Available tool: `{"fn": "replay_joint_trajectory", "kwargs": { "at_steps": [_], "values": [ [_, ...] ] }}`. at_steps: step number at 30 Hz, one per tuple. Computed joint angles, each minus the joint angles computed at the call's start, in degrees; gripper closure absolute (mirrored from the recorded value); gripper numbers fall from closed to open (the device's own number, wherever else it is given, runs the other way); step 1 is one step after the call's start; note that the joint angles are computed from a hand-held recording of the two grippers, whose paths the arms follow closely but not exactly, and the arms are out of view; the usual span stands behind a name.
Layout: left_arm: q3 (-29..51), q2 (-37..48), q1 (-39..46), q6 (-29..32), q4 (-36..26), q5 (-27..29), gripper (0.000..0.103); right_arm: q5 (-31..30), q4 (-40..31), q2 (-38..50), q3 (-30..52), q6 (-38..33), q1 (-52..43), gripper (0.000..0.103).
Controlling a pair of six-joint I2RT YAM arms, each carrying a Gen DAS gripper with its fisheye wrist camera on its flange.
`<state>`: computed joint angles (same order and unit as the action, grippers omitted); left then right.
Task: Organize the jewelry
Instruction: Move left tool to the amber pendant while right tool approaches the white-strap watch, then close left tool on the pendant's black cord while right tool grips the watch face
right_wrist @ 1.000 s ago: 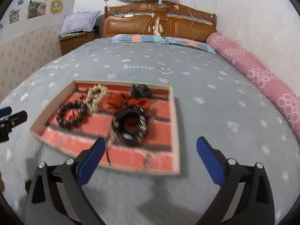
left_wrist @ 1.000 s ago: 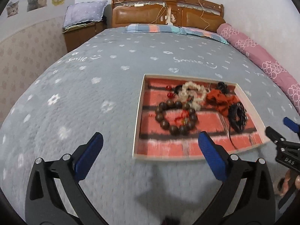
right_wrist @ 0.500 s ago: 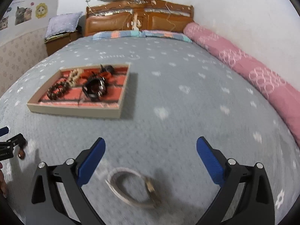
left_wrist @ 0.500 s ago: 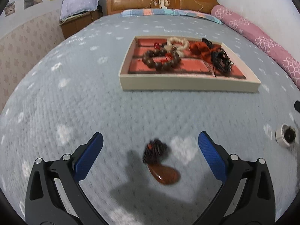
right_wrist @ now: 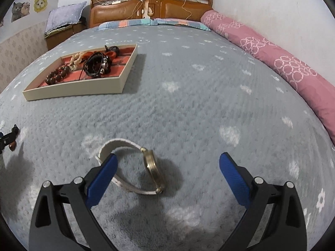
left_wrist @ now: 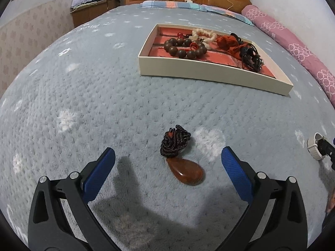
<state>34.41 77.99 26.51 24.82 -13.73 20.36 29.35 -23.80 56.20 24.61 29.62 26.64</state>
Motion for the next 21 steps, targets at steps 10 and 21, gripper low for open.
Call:
{"fn": "replay_joint_trajectory", "kwargs": {
  "at_steps": [10, 21],
  "values": [
    [0.6, 1.9, -1.1, 0.3, 0.5, -0.3, 0.005, -3.3, 4.2, 3.0, -0.6, -1.0, -3.4, 0.008],
    [1.6, 4.0, -2.0, 0.4, 1.6, 0.8, 0.047, -7.0, 7.3, 8.6, 0.3, -3.0, -5.8, 0.039]
  ]
}}
